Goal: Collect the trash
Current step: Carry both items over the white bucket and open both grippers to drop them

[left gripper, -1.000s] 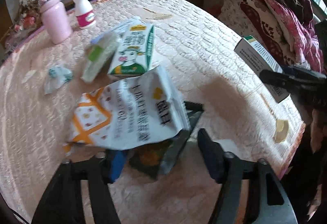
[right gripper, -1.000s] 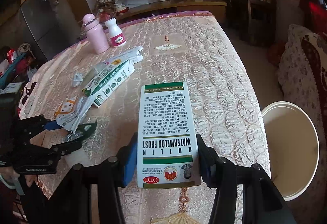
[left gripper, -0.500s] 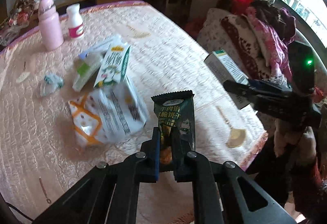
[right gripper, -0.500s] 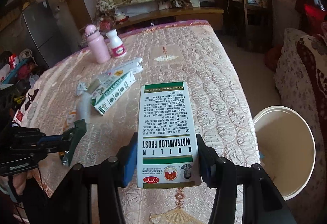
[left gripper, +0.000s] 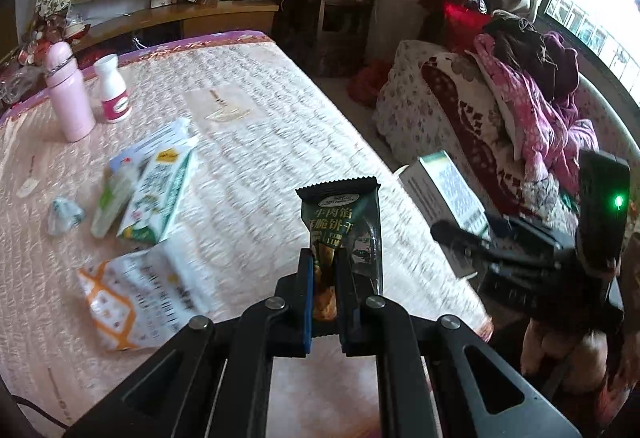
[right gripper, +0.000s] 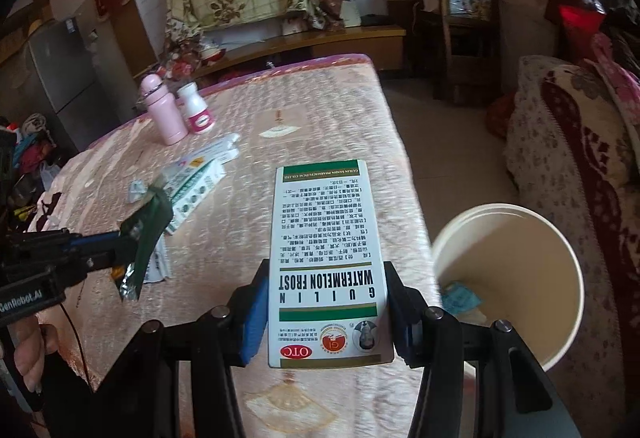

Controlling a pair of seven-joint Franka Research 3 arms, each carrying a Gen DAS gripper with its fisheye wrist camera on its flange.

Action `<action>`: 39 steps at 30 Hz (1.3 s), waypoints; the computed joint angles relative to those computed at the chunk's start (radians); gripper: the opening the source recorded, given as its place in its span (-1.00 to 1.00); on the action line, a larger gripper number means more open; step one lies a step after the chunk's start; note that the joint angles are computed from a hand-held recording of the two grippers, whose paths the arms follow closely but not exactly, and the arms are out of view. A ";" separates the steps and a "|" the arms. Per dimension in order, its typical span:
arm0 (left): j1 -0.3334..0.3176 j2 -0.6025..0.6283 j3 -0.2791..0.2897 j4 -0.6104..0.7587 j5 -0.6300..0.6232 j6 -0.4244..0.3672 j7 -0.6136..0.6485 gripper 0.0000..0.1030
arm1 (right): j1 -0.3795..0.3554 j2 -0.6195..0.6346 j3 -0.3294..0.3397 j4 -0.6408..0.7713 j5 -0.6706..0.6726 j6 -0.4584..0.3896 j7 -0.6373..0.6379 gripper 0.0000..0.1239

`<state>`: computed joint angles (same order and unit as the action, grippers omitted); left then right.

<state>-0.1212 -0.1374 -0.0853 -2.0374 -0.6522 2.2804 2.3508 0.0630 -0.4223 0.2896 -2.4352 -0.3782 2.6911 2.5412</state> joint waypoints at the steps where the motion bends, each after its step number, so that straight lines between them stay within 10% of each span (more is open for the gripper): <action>1: -0.005 0.002 -0.007 0.001 0.001 0.009 -0.011 -0.80 | -0.002 -0.016 -0.005 -0.013 0.001 -0.005 0.002 -0.12; 21: -0.148 0.145 -0.153 0.088 0.074 0.084 -0.241 -0.80 | -0.131 -0.323 -0.048 -0.277 0.102 -0.114 -0.044 -0.12; 39: -0.170 0.270 -0.220 0.143 0.232 0.150 -0.381 -0.80 | -0.237 -0.304 -0.063 -0.353 0.158 -0.065 -0.052 -0.12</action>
